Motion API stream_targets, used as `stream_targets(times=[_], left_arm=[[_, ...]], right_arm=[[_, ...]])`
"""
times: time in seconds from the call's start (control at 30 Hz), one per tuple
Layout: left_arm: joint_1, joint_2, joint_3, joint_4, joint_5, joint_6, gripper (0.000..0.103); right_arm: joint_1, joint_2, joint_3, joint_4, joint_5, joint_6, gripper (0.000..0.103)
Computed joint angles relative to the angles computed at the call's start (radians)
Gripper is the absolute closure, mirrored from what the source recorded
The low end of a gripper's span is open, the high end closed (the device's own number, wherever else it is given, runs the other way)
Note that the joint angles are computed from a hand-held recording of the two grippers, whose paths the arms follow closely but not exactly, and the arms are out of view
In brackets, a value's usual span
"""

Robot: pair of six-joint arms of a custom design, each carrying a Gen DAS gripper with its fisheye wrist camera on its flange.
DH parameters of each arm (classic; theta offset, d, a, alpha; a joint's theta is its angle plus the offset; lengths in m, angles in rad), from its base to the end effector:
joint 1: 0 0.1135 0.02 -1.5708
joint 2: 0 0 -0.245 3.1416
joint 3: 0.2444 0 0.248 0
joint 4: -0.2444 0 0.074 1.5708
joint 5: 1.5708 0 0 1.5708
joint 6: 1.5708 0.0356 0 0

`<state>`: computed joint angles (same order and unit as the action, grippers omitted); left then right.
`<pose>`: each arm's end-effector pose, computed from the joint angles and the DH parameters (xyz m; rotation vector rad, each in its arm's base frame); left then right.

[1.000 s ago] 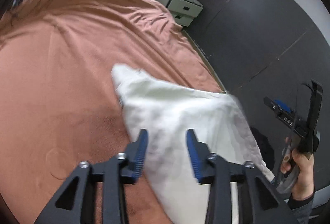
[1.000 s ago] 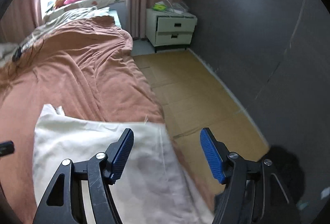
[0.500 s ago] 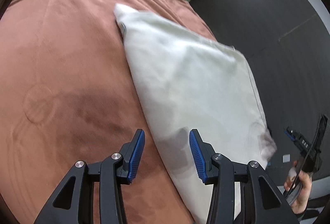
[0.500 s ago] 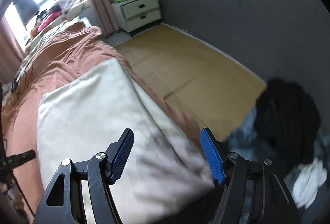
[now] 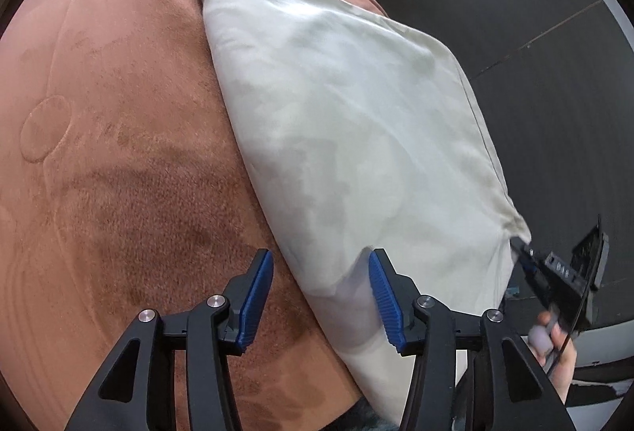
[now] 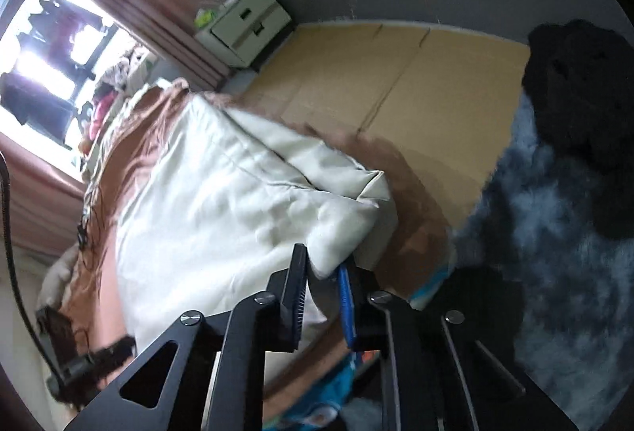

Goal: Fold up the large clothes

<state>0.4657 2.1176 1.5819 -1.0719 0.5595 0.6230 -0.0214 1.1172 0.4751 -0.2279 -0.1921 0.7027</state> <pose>0.3490 0.1543 0.1475 0.2049 2.7880 -0.7137 0.2116 0.0023 0.1544 0.8005 2.3612 0.5305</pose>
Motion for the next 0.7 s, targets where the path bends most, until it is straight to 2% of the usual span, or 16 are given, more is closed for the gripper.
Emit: stream_targets(times=[0.17, 0.23, 0.27, 0.3, 0.37, 0.43, 0.5, 0.53, 0.57, 0.7], left_arm=[[0.003, -0.01, -0.044, 0.009, 0.019, -0.004, 0.051], [0.0, -0.015, -0.068, 0.021, 0.03, -0.017, 0.051], [-0.002, -0.011, -0.072, 0.018, 0.037, -0.021, 0.051], [-0.003, -0.012, -0.078, 0.021, 0.038, -0.023, 0.051], [0.007, -0.015, -0.089, 0.025, 0.042, -0.008, 0.049], [0.004, -0.001, -0.071, 0.016, 0.045, -0.011, 0.048], [-0.002, 0.012, -0.063, 0.013, 0.054, -0.026, 0.048], [-0.006, 0.017, -0.056, 0.012, 0.058, -0.033, 0.048], [-0.005, 0.024, -0.043, 0.005, 0.061, -0.034, 0.047], [-0.003, 0.051, -0.023, 0.001, 0.089, -0.033, 0.045]], right_arm=[[0.033, 0.066, 0.036, 0.009, 0.06, 0.025, 0.086], [0.031, 0.049, 0.021, -0.009, 0.063, 0.058, 0.065], [0.025, 0.037, 0.014, -0.023, 0.065, 0.076, 0.049], [0.015, 0.027, 0.002, -0.017, 0.06, 0.085, 0.041], [-0.021, 0.002, -0.048, 0.039, -0.003, 0.099, 0.04], [-0.058, 0.057, -0.067, 0.108, -0.075, 0.106, 0.04], [-0.077, 0.122, -0.101, 0.229, -0.147, 0.119, 0.042], [-0.084, 0.154, -0.116, 0.295, -0.183, 0.125, 0.045], [-0.09, 0.185, -0.134, 0.373, -0.219, 0.134, 0.053], [-0.091, 0.246, -0.141, 0.45, -0.21, 0.15, 0.072]])
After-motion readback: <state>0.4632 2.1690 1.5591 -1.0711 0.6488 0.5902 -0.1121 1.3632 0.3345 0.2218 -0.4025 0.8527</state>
